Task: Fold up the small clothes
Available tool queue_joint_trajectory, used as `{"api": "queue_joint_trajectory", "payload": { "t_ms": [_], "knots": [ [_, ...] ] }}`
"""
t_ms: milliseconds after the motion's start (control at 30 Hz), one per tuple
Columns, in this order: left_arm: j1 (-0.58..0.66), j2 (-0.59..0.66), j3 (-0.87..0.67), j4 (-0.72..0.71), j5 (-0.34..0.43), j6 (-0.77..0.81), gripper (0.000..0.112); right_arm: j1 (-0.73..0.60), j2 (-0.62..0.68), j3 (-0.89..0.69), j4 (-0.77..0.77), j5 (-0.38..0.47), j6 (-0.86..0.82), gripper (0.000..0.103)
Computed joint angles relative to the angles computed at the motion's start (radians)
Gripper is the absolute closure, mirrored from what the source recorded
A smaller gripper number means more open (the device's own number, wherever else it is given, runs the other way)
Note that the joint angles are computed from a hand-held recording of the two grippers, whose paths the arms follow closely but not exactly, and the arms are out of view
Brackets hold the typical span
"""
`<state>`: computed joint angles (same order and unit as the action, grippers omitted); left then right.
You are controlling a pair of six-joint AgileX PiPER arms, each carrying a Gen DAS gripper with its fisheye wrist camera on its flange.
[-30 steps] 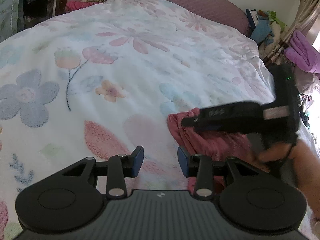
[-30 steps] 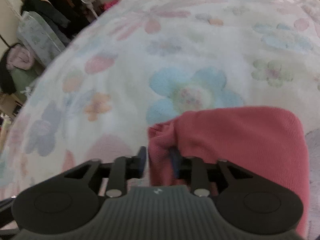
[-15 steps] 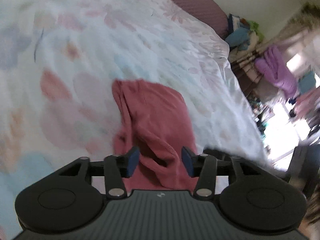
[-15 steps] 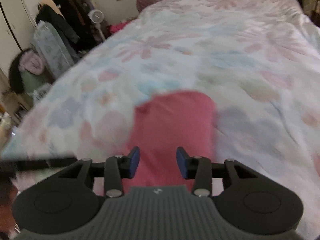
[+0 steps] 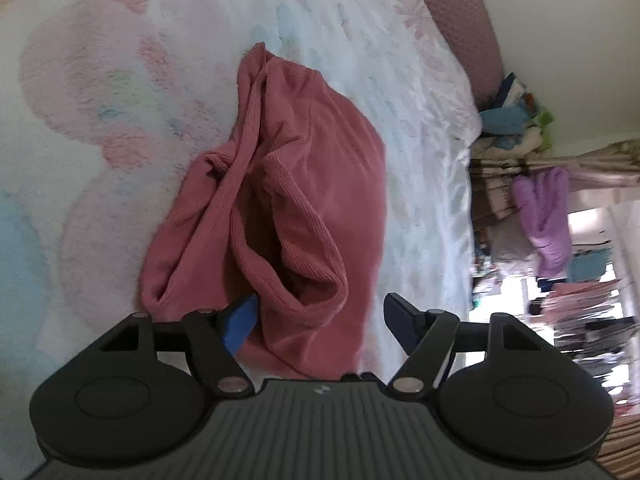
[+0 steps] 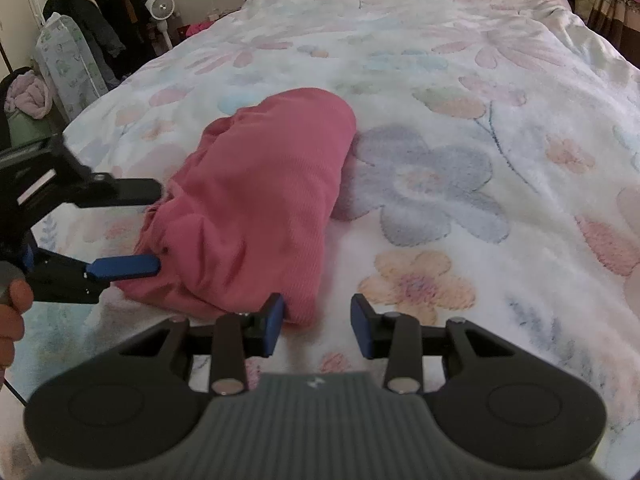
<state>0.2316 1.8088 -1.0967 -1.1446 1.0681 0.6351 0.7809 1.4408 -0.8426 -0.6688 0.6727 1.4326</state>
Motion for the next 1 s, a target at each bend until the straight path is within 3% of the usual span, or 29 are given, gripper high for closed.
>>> {"api": "queue_joint_trajectory", "payload": {
  "t_ms": [67,167,233,333,433,567,633,700,767,867,1000],
  "knots": [
    [-0.025,0.006,-0.020,0.024,-0.033,-0.035,0.034,-0.003,0.006,0.004,-0.006,-0.015,0.005,0.069],
    [-0.041,0.008,-0.056,0.056,-0.044,-0.029,0.061,0.004,0.011,0.007,-0.013,-0.033,-0.004,0.069],
    [-0.034,-0.012,-0.053,0.070,-0.048,0.013,0.091,0.005,0.018,-0.001,0.013,-0.048,-0.060,0.069],
    [-0.052,-0.052,-0.074,0.158,-0.077,0.028,0.102,0.014,0.045,-0.014,0.040,-0.040,-0.116,0.069],
    [-0.087,-0.109,-0.109,0.259,-0.101,0.038,0.103,0.011,0.052,-0.008,0.030,-0.051,-0.115,0.072],
    [-0.086,-0.253,-0.123,0.316,-0.063,0.085,0.104,-0.008,0.052,-0.015,0.043,-0.064,-0.164,0.099],
    [-0.058,-0.312,-0.100,0.328,-0.041,0.125,0.104,-0.017,0.048,-0.015,0.054,-0.080,-0.185,0.101],
    [-0.041,-0.294,-0.064,0.365,-0.053,0.109,0.104,-0.021,0.043,-0.003,0.054,-0.099,-0.175,0.102],
    [-0.025,-0.240,0.007,0.403,-0.125,0.113,0.106,-0.026,0.054,0.003,0.068,-0.105,-0.173,0.102],
    [0.044,-0.148,0.047,0.346,-0.121,0.138,0.109,-0.037,0.069,0.019,0.081,-0.139,-0.174,0.103],
    [0.094,-0.091,0.051,0.289,-0.094,0.156,0.099,-0.050,0.073,0.019,0.105,-0.152,-0.206,0.103]
  ]
}}
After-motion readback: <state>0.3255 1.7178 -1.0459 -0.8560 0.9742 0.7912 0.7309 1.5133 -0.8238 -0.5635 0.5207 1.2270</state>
